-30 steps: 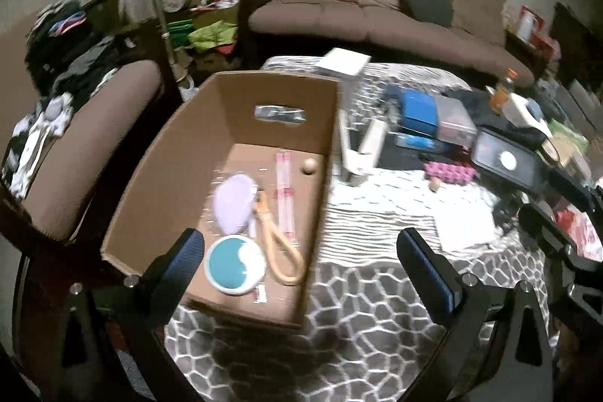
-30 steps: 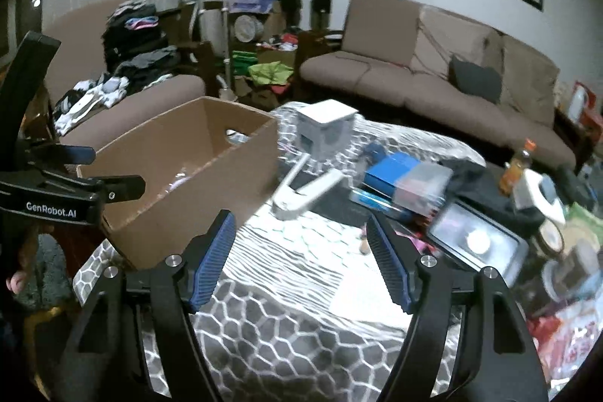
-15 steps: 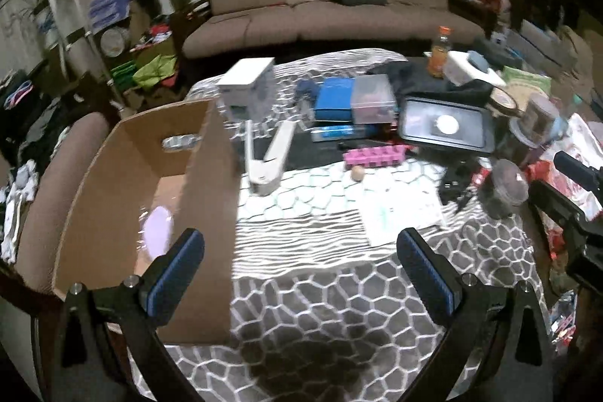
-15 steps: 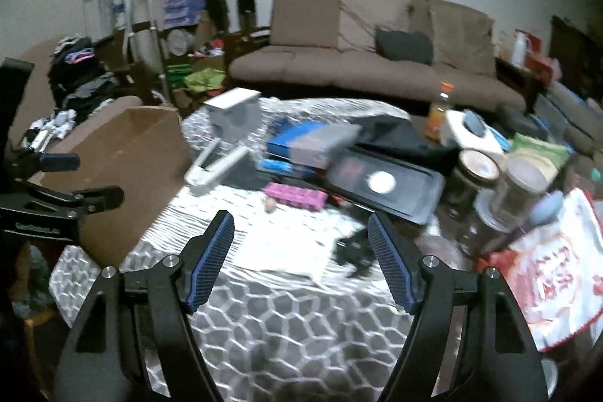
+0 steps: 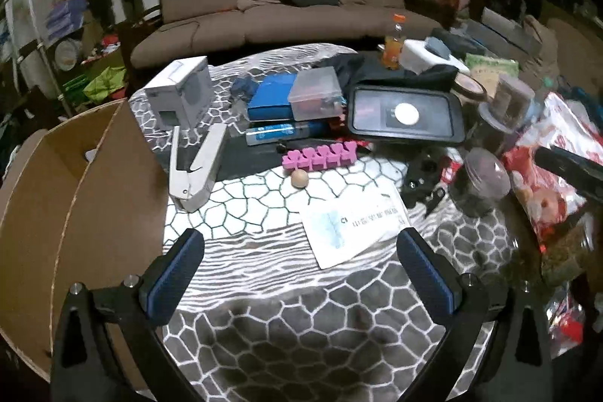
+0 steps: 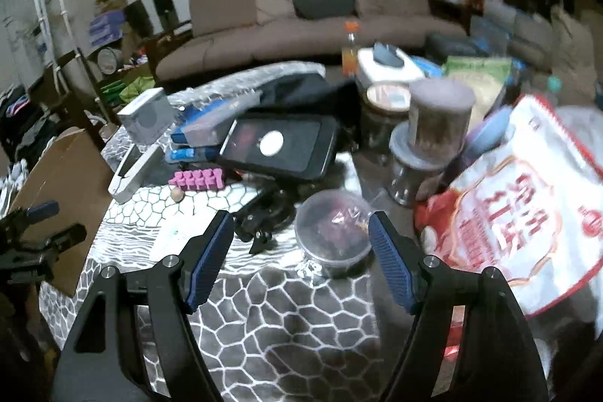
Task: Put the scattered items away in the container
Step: 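Move both tools back over the table toward the pink foam toe separator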
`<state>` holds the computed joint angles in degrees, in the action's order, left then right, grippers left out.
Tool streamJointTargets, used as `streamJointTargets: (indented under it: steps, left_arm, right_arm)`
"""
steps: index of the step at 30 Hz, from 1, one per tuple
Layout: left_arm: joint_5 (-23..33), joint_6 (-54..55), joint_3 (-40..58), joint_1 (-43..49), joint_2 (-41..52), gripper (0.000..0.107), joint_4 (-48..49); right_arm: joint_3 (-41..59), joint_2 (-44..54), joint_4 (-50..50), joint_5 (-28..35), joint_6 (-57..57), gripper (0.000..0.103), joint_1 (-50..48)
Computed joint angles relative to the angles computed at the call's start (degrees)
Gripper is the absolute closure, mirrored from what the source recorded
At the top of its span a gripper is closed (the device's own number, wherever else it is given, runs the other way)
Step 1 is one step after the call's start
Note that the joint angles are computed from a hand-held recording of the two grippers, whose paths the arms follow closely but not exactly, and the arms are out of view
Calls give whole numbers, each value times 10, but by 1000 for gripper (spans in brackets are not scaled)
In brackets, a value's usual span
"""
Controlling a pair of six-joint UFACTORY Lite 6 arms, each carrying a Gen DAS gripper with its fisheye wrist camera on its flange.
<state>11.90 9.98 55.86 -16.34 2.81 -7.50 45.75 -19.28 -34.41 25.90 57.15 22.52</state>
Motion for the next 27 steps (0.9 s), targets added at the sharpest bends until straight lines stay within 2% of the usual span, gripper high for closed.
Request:
streamJointTargets:
  steps: [2,5,7,10,12,14,16,21,23,27]
  left_arm:
    - [6,26,1,13,5,4,-20]
    - [14,132,7,39,14,4,-126]
    - [11,154,4,47,14,4,-151]
    - [6,251,-8,55,7,4,-253]
    - [7,273,-18,58,-1,4,-267]
    - [3,252,-28,58,-7,4,-233]
    - [6,269,-35,65,-12,4,-241]
    - [18,409,-65,102,-31,4,-358]
    - [23,465,-77,117,-36,4,-412]
    - [21,457,-75,124,-20,4,-415]
  right_arm:
    - [18,47,-11,-23,16,31,-1]
    - [57,117,2,-46,12,32,5]
    - [89,167,34,-59,-7,32,4]
    - [131,226,106,-72,-51,32,0]
    - [161,265,168,-77,-93,32,-5]
    - [187,296,149,-68,-54,31,-2]
    - [203,318,141,-55,-27,31,1]
    - [216,335,135,-61,12,31,12]
    - [238,350,93,-59,30,31,33]
    - [329,423,79,-50,-19,35,58]
